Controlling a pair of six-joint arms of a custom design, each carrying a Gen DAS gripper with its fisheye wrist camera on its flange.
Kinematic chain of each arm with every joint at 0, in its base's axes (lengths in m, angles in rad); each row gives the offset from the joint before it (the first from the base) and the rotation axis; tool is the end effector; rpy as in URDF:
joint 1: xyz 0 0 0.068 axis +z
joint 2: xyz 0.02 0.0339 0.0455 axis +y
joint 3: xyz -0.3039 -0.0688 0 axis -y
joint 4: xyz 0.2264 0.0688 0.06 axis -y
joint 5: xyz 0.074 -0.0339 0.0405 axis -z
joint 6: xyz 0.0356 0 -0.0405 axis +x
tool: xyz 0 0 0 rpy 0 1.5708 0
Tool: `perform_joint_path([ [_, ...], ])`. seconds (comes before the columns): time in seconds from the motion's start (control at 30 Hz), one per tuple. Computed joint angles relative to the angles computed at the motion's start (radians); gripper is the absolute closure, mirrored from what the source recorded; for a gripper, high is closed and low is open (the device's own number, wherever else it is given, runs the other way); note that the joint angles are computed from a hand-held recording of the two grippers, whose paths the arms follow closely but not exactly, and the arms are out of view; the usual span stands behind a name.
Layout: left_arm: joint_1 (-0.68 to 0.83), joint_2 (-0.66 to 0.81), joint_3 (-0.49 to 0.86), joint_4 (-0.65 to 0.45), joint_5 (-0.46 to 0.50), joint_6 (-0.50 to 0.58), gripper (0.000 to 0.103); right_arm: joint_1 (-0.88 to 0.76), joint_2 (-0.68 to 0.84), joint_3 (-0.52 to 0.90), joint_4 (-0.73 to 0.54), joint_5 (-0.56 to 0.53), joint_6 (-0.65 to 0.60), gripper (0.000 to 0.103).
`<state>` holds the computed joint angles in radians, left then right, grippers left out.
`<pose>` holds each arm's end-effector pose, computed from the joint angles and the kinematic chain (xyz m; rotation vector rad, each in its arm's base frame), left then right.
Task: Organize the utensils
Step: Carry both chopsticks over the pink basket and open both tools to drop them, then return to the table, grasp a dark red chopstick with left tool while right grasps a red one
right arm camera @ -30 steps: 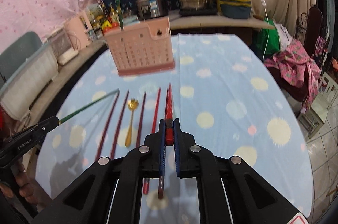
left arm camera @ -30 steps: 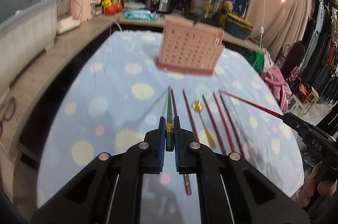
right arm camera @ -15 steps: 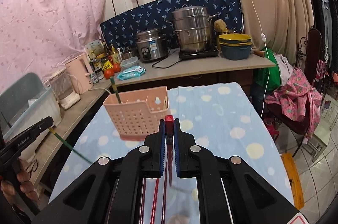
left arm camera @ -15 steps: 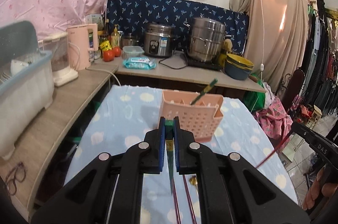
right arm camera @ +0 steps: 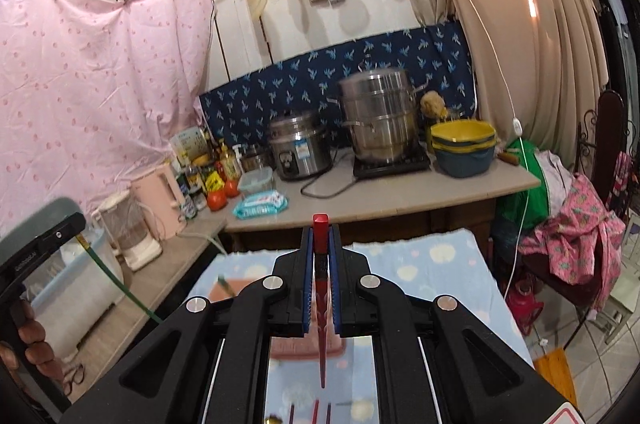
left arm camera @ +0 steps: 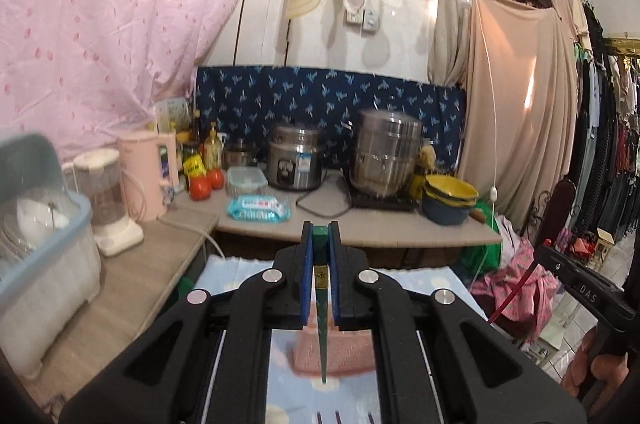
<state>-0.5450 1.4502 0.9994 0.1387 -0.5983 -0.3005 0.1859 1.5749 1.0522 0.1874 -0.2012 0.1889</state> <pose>0.2770 -0.1445 0.3388 -0.1800 1.8186 -0.0311 0.3428 0.0717 0.3205 -0.1348 1.9193 0.4444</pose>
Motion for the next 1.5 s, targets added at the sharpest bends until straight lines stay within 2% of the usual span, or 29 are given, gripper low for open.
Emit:
perform_joint_path([
  [0.2,0.07,0.082,0.132,0.049,0.033,0.084,0.096,0.021,0.148,0.235,-0.058,0.022,0.026,0.096],
  [0.43,0.131,0.178,0.213,0.09,0.09,0.104,0.096,0.036,0.277,0.399,-0.095,0.031,0.041,0.096],
  [0.73,0.187,0.34,0.213,0.093,0.201,0.033,0.096,0.055,0.427,0.457,-0.132,0.018,0.034,0.096],
  [0.97,0.212,0.375,0.171,0.124,0.239,-0.019,0.096,0.056,0.461,0.446,-0.129,0.033,0.016,0.093],
  [1.0,0.212,0.373,0.167,0.123,0.237,-0.023,0.093,0.056,0.458,0.434,-0.115,0.038,0.02,0.087],
  [1.03,0.211,0.37,0.163,0.117,0.23,-0.026,0.081,0.055,0.453,0.424,-0.107,0.048,0.022,0.083],
  [1.07,0.207,0.368,0.162,0.111,0.219,-0.033,0.072,0.053,0.45,0.418,-0.101,0.049,0.025,0.074],
  [1.1,0.204,0.359,0.149,0.116,0.205,-0.044,0.058,0.05,0.442,0.404,-0.088,0.052,0.03,0.067],
  [1.13,0.202,0.353,0.14,0.121,0.194,-0.05,0.051,0.046,0.428,0.382,-0.071,0.055,0.036,0.065],
  [1.27,0.184,0.307,0.081,0.127,0.17,-0.061,0.05,0.038,0.388,0.332,-0.055,0.053,0.025,0.06],
  [1.5,0.119,0.237,-0.043,0.087,0.102,-0.111,0.05,0.044,0.266,0.132,0.006,0.058,-0.017,0.057],
])
